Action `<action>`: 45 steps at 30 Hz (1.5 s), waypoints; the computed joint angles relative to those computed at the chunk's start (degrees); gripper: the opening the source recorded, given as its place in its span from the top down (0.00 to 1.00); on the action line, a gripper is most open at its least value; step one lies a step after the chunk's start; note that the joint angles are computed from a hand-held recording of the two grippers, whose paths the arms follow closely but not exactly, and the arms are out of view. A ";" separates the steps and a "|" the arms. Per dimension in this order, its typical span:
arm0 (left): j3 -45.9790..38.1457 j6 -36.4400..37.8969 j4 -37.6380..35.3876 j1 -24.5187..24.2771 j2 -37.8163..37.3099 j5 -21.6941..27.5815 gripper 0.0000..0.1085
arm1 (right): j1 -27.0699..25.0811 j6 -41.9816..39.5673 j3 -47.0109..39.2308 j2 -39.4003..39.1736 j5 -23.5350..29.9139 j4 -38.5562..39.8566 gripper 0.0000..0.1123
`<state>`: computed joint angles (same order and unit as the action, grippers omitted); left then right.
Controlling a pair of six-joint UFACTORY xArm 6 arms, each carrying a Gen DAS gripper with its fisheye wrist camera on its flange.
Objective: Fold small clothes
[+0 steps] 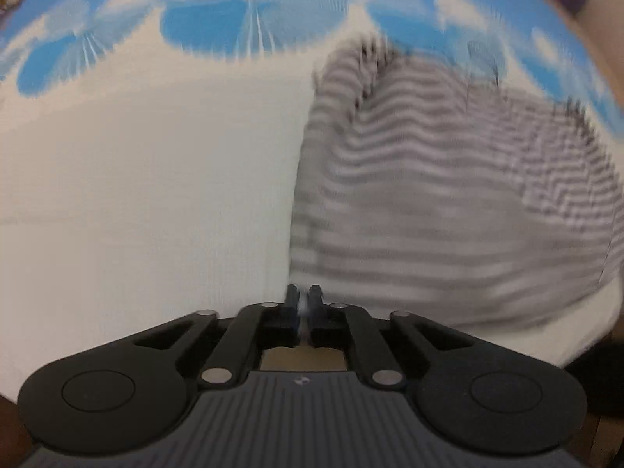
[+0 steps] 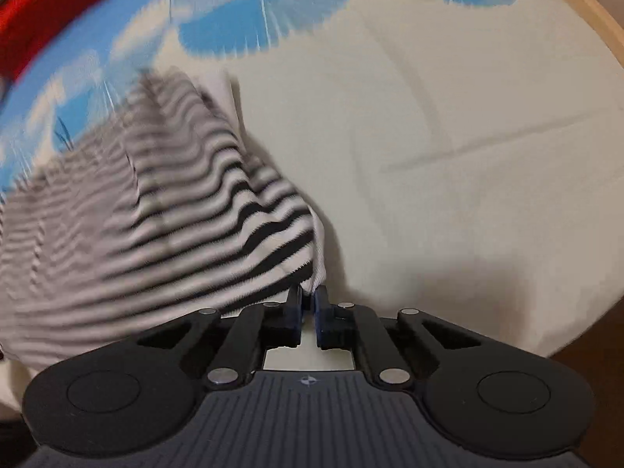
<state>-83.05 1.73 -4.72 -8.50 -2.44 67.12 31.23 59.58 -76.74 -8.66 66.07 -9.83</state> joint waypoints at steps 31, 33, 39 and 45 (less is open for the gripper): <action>-26.69 -33.22 32.39 -10.99 30.08 -14.21 0.97 | 1.81 12.70 -17.97 23.01 -7.76 -35.56 1.00; -28.33 -30.12 30.12 -10.85 31.77 -12.23 0.97 | 2.09 13.51 -21.09 25.23 -1.53 -35.72 1.00; -28.01 -24.35 26.41 -10.42 30.05 -11.31 0.60 | 0.44 15.41 -18.94 22.90 -3.99 -28.02 0.97; -22.46 -24.65 20.66 -9.34 23.16 -14.64 0.56 | 0.50 7.30 -13.27 18.92 -13.31 -22.36 0.40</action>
